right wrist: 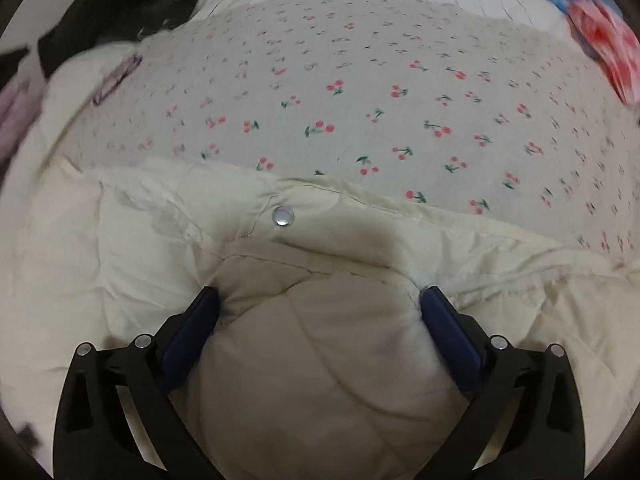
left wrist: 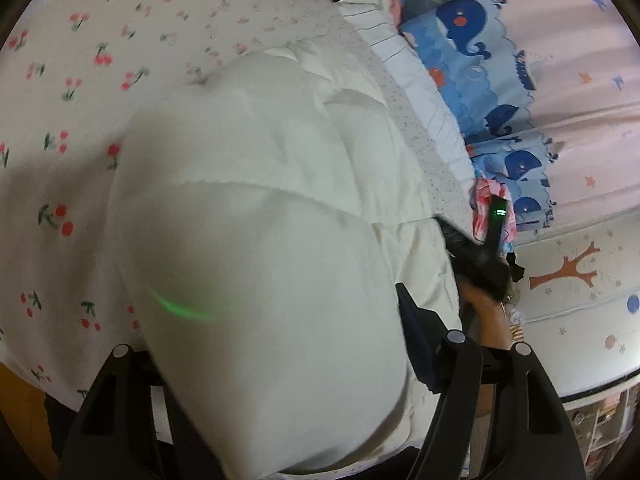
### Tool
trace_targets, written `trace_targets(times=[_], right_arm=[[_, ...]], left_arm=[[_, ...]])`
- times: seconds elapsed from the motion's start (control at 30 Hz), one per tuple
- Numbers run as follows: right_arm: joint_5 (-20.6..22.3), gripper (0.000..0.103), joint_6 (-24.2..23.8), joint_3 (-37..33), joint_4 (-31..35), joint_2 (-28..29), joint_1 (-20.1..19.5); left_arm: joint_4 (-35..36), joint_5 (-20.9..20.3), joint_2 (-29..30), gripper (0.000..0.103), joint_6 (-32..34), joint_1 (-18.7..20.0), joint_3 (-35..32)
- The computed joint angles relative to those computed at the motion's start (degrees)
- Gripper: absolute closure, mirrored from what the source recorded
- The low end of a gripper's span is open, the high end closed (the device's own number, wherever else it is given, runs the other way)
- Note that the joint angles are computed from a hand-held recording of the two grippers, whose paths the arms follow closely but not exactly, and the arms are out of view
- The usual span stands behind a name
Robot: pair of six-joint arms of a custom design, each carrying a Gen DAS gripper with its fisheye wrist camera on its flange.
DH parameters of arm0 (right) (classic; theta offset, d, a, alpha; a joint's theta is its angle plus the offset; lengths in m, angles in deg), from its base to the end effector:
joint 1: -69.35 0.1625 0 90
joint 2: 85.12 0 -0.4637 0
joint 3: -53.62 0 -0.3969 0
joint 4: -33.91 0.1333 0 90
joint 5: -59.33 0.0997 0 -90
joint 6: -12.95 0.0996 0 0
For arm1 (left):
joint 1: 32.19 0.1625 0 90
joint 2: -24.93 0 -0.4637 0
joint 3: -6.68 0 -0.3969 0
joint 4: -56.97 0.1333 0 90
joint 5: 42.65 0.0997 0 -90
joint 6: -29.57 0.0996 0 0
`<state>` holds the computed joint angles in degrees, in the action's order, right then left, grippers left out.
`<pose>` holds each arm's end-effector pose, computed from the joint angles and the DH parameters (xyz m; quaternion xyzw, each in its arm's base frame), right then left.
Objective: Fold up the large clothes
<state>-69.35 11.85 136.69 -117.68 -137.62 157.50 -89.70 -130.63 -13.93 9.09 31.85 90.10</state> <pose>0.0468 -0.7514 0.3133 -0.0945 -0.9086 0.2440 0.3255 -0.2107 -0.7452 0.0985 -0.0457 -0.9932 0.1038 0.0255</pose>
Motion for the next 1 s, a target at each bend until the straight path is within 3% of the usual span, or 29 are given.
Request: trace_targets(times=[0.07, 0.17, 0.23, 0.27, 0.37, 0.47, 0.5, 0.57, 0.63, 0.7, 0.77, 0.83, 1.0], right_arm=[[2.0, 0.007, -2.0, 4.3, -4.4, -3.0, 1.6], [2.1, 0.007, -8.1, 16.4, -17.7, -9.5, 5.3], [0.8, 0.007, -7.2, 23.2, -22.7, -12.4, 6.7], [-0.1, 0.007, -6.0, 25.3, -21.9, -12.8, 6.7], [-0.5, 0.006, -11.3, 29.5, -25.9, -11.3, 5.3], [-0.1, 0.006, -5.1, 29.6, -22.3, -14.3, 6.8], [0.8, 0.006, -5.5, 30.3, -24.0, -14.9, 7.3], [-1.8, 0.006, -6.8, 32.7, -27.2, -15.6, 9.3], [-2.3, 0.006, -4.8, 34.1, -23.5, -15.5, 8.5], [-3.3, 0.006, -6.4, 34.6, -24.6, -14.0, 8.5], [-2.8, 0.006, -2.9, 35.1, -23.8, -15.7, 9.3], [-1.6, 0.006, -3.3, 35.9, -26.6, -16.0, 10.1], [-4.5, 0.006, -4.1, 34.6, -26.5, -12.5, 9.9]], left_arm=[[0.7, -1.2, 0.1, 0.035, -0.5, 0.5, -0.4], [0.2, -3.1, -0.1, 0.035, -1.4, 1.1, -0.2], [-1.5, -3.5, -0.5, 0.035, -2.2, 1.3, 0.7], [-2.6, -3.4, -0.7, 0.035, -2.7, 1.3, 1.3], [-3.1, -2.1, -1.1, 0.035, -2.1, 0.7, 2.0], [-4.6, -0.2, -1.6, 0.035, -1.5, 0.0, 3.0], [-5.7, -0.4, -1.9, 0.035, -1.3, 0.0, 3.6], [-7.1, -0.2, -2.2, 0.035, -1.2, 0.0, 4.2], [-8.2, 1.2, -2.3, 0.035, -1.0, -0.6, 4.8], [-8.4, 3.2, -2.4, 0.035, 0.2, -1.4, 5.1], [-9.1, 5.1, -2.6, 0.035, 1.1, -2.1, 5.7], [-9.1, 5.2, -2.5, 0.035, 1.1, -2.1, 5.6], [-8.7, 5.3, -2.3, 0.035, 0.4, -1.9, 5.2]])
